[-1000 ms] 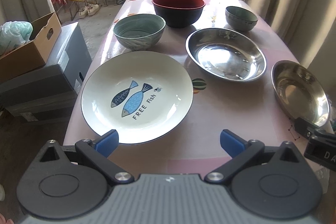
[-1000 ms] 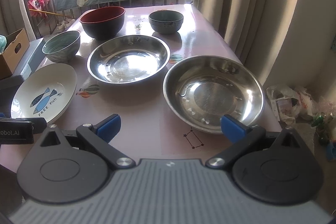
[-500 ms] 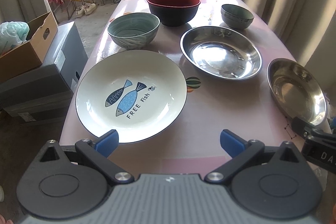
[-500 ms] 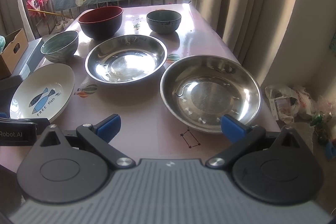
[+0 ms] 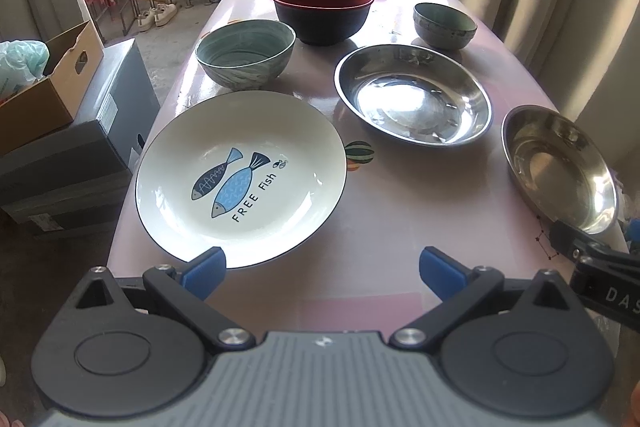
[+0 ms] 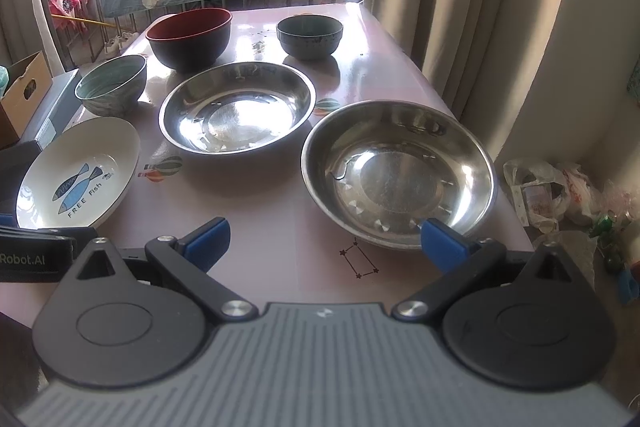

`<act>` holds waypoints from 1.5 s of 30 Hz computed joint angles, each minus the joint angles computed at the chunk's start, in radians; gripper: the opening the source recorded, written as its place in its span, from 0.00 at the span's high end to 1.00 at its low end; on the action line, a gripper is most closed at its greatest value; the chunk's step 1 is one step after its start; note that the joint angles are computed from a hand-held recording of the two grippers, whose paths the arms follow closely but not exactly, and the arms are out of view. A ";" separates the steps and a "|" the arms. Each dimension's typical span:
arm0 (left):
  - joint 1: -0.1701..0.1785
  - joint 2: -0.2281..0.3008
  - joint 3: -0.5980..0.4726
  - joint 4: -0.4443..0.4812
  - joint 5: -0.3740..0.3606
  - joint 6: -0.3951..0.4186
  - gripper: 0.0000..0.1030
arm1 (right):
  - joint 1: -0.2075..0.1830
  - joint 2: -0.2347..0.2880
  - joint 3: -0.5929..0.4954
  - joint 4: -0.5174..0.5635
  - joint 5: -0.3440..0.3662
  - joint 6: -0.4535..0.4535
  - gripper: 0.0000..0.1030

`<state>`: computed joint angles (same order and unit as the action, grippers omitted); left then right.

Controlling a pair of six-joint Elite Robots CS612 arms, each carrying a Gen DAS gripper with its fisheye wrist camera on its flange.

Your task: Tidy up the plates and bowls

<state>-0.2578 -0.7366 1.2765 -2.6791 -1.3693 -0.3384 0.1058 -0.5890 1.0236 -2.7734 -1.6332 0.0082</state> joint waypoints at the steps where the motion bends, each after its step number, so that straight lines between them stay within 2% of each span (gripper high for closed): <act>1: 0.000 0.000 0.000 0.000 0.000 0.000 0.00 | 0.000 0.000 0.000 -0.001 -0.001 -0.001 0.01; 28: 0.006 -0.001 0.000 0.013 0.002 -0.020 0.00 | 0.009 -0.005 -0.005 0.032 0.026 -0.049 0.01; 45: 0.007 0.000 -0.001 0.015 0.001 -0.020 0.00 | 0.007 -0.005 -0.005 0.034 0.031 -0.034 0.01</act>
